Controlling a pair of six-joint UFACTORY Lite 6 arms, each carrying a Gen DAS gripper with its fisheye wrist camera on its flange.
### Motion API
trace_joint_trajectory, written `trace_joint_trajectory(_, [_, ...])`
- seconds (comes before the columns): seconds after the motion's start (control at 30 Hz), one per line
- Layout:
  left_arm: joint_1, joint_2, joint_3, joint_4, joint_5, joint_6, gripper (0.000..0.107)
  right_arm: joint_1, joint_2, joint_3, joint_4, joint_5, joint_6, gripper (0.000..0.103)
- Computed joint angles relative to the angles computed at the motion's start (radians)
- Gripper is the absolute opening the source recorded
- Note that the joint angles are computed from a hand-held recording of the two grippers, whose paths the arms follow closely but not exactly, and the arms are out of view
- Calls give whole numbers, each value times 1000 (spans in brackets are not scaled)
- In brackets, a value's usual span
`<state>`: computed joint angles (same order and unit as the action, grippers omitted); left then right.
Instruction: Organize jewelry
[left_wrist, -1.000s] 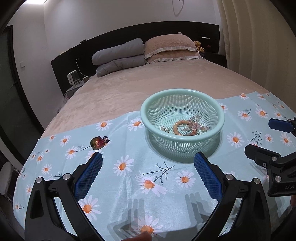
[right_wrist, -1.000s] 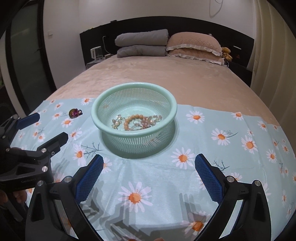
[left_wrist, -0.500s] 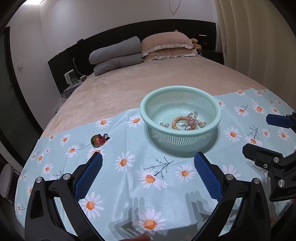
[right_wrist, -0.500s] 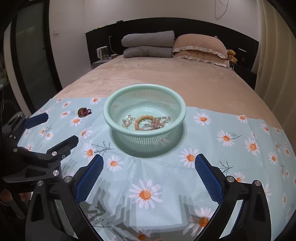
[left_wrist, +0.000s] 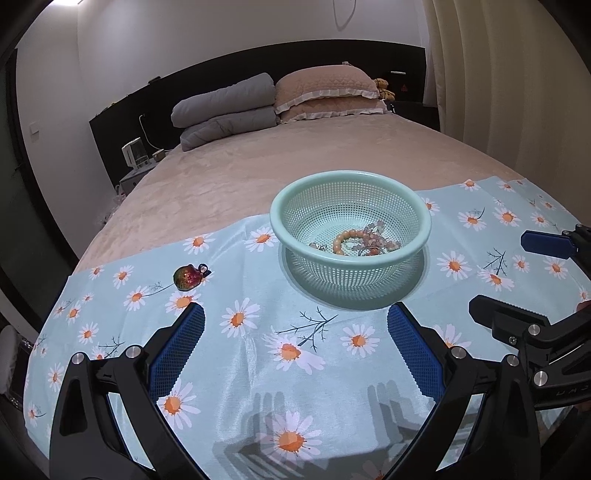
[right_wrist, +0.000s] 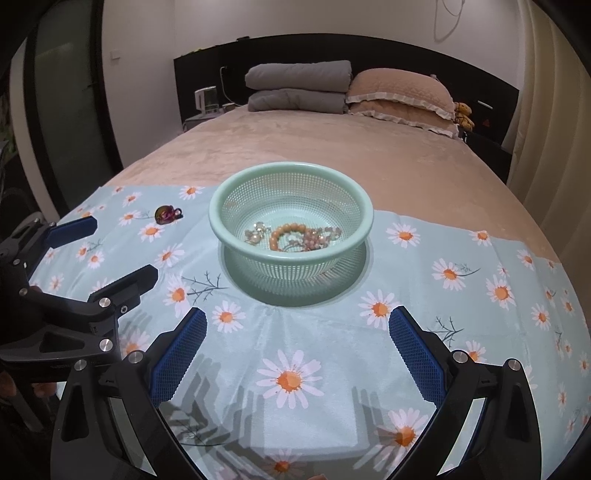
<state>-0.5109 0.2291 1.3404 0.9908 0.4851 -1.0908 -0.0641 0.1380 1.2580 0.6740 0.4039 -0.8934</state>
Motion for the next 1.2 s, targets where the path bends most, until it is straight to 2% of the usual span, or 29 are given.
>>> trace_joint_trajectory(0.5, [39,7,-15,-35,-29,-25,97,-39,25,15,69,41,-41,95])
trace_joint_trajectory(0.6, [50,11,-11,-132,-62,76,97,-34,23,10,58,39,-41,95])
trace_joint_trajectory(0.67, [55,-2,-31,-125,-96,64,97,-28,20,5,49,31,-41,95])
trace_joint_trajectory(0.83, [26,10,-21,-40,-56,7,97,-25,16,-2,51,24,-51,95])
trace_joint_trajectory(0.9, [31,9,-23,-73,-73,39,97,-24,23,5,43,31,-46,95])
trace_joint_trajectory(1.07, [41,62,24,-154,-30,98,97,-14,34,4,12,23,-31,95])
trace_joint_trajectory(1.2, [50,64,6,-149,-49,86,97,-14,37,3,15,20,-43,95])
